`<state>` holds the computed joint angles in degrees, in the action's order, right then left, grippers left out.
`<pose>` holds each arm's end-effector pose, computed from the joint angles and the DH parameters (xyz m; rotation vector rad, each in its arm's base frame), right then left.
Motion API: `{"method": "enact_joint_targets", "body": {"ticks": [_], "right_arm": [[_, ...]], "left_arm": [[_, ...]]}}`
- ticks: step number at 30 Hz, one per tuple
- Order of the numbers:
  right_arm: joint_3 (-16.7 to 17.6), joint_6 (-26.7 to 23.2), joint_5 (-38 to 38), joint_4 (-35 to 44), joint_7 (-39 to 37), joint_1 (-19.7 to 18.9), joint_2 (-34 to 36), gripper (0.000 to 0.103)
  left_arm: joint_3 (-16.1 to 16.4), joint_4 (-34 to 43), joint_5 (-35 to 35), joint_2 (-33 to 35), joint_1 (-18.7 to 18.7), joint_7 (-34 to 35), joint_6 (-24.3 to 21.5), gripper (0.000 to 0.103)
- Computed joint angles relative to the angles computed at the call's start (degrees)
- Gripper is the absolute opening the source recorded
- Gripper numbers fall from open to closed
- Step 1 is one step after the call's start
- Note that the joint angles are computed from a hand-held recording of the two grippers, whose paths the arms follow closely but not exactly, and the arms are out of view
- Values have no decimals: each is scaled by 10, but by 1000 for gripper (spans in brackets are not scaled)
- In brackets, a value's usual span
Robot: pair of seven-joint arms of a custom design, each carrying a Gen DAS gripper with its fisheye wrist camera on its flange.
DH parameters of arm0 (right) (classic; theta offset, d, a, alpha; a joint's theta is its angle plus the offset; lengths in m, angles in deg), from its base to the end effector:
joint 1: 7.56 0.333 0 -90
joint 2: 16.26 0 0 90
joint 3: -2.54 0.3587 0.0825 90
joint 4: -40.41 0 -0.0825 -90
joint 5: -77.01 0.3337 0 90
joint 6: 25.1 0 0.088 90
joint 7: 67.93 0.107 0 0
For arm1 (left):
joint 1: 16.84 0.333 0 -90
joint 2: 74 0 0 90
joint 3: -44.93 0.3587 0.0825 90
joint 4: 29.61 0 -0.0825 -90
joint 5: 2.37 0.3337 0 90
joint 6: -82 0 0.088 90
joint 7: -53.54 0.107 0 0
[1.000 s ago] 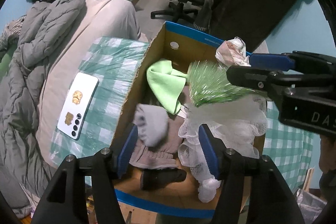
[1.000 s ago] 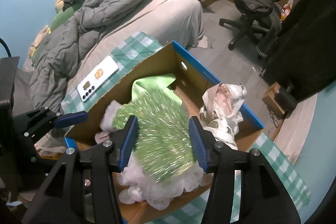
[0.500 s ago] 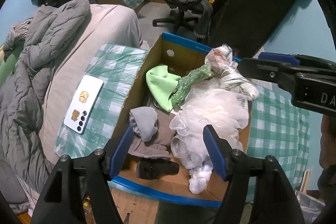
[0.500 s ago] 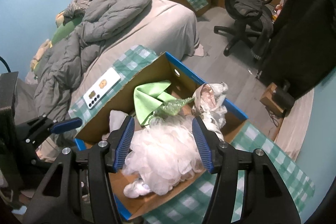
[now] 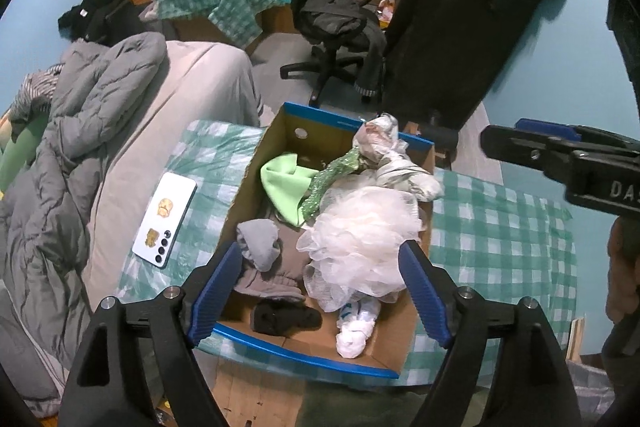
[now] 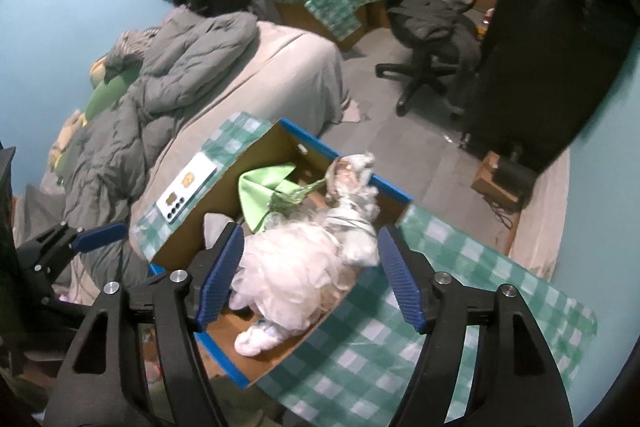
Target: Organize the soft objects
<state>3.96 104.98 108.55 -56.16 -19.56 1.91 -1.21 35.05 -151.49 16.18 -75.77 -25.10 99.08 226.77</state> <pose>0.6186 0.1305 0.5417 -2.2872 1.1727 -0.0457 0.4984 -0.1678 0.5368 -2.1654 1.7107 -0.4992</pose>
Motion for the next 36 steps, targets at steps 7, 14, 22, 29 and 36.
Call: {"method": "enact_joint_targets", "body": {"ticks": [7,14,22,29,36], "right_arm": [[-11,22,-9,-26,20,-7,-31,74],[-20,61,-22,-63,49,-14,-61,75],[-28,85,-43,-107,88,-27,-91,75],[-31,96,-51,-119,109,-36,-103,75],[-35,89,-46,-109,108,-47,-97,75]], "left_arm": [[-6,13,9,-4,-8,-5,-13,87],[-8,13,40,-21,-11,-40,10,93],[-10,36,47,-16,-16,-46,-10,94],[-11,45,40,-12,-19,-38,-31,94],[-10,60,-12,0,-22,-6,-39,94]]}}
